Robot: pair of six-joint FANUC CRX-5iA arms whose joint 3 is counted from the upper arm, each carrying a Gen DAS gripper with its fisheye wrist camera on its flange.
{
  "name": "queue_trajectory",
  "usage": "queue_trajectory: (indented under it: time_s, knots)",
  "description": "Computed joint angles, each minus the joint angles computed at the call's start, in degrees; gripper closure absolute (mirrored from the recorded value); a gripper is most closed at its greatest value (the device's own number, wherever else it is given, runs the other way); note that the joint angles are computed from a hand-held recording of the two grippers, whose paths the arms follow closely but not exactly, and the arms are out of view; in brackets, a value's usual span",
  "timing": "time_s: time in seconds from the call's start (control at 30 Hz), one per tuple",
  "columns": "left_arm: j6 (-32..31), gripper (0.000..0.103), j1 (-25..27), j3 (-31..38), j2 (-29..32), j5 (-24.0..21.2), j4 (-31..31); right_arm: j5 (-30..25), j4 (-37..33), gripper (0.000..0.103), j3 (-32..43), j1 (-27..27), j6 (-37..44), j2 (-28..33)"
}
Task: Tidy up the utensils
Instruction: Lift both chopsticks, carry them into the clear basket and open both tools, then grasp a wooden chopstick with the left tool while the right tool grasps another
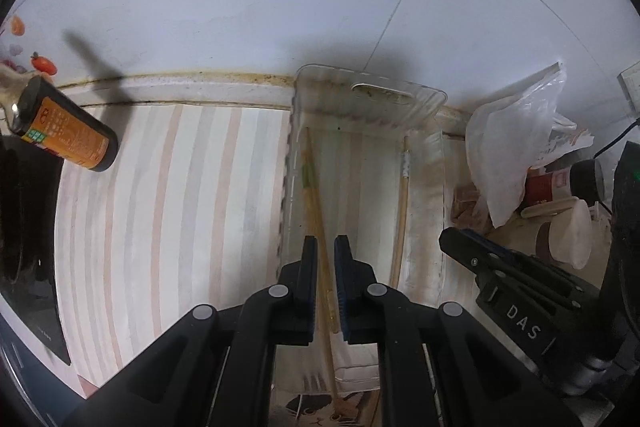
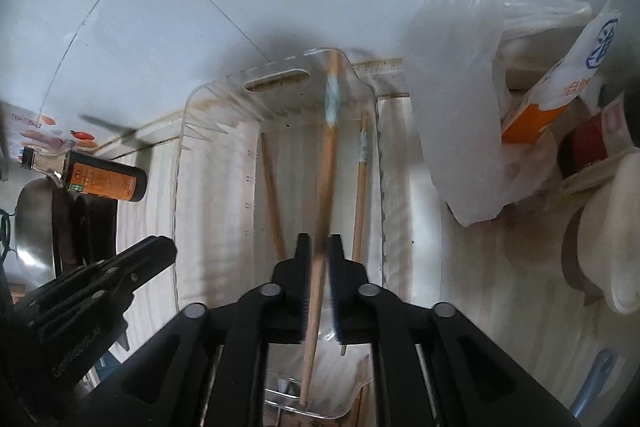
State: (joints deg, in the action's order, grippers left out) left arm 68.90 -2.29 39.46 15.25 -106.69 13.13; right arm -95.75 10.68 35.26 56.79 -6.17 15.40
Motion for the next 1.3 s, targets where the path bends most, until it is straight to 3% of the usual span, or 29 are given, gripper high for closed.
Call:
queue_trajectory:
  time_s: [0.03, 0.07, 0.1, 0.17, 0.23, 0.3, 0.37, 0.4, 0.47, 0.63, 0.77, 0.9, 1.1, 1.17, 1.3]
  knots:
    - [-0.2, 0.088, 0.1, -0.3, -0.6, 0.7, -0.5, -0.5, 0.8, 0.065, -0.1, 0.6, -0.3, -0.1]
    - [-0.6, 0.079, 0.3, -0.8, -1.5, 1.4, -1.2, -1.3, 1.4, 0.063, 0.0, 1.0, -0.5, -0.3]
    - [-0.9, 0.073, 0.6, -1.8, -2.6, 2.6, -1.5, -1.9, 2.3, 0.063, -0.1, 1.8, -1.3, -0.6]
    - [-1.7, 0.048, 1.9, -4.6, -5.7, 5.6, -1.6, -3.3, 4.2, 0.063, -0.2, 3.8, -3.1, -1.2]
    - [-2.9, 0.03, 3.0, -7.4, -8.6, 8.3, -2.1, -5.9, 6.0, 0.062, -0.1, 6.3, -5.3, -1.7]
    - [-4.4, 0.023, 4.9, -11.4, -12.4, 11.5, -2.0, -7.8, 7.4, 0.057, -1.1, 9.5, -8.9, -3.0]
    - [-5.9, 0.004, 6.6, -15.1, -15.7, 13.6, -2.0, -9.5, 7.7, 0.057, -1.5, 12.1, -11.4, -3.3]
    - [-6.8, 0.001, 7.9, -17.5, -17.7, 14.7, -1.4, -10.3, 7.4, 0.057, -2.0, 13.7, -13.3, -3.6]
    - [-8.7, 0.0, 10.1, -21.4, -20.6, 15.8, -0.6, -9.9, 6.1, 0.057, -3.4, 16.1, -17.0, -4.2]
    - [-12.9, 0.0, 12.9, -30.9, -28.0, 17.9, -4.1, -2.2, 0.1, 0.058, -11.1, 20.3, -26.3, -7.1]
    - [-14.4, 0.0, 13.7, -36.3, -31.3, 17.1, -8.4, 5.4, -3.7, 0.072, -16.2, 21.2, -29.1, -8.0]
    - [-17.3, 0.0, 13.9, -41.0, -34.8, 18.9, -11.9, 9.1, -5.6, 0.076, -17.6, 21.2, -28.7, -7.2]
    - [-19.0, 0.0, 14.4, -43.8, -36.8, 18.7, -12.9, 1.4, -7.2, 0.098, -10.5, 20.6, -24.1, -1.5]
    - [-19.8, 0.001, 14.4, -44.5, -37.5, 18.2, -12.2, -2.9, -8.6, 0.099, -7.2, 20.1, -23.1, 0.5]
    - [-20.2, 0.001, 12.4, -45.4, -37.8, 15.0, -9.9, -4.2, -9.6, 0.099, -10.7, 21.2, -26.9, -3.1]
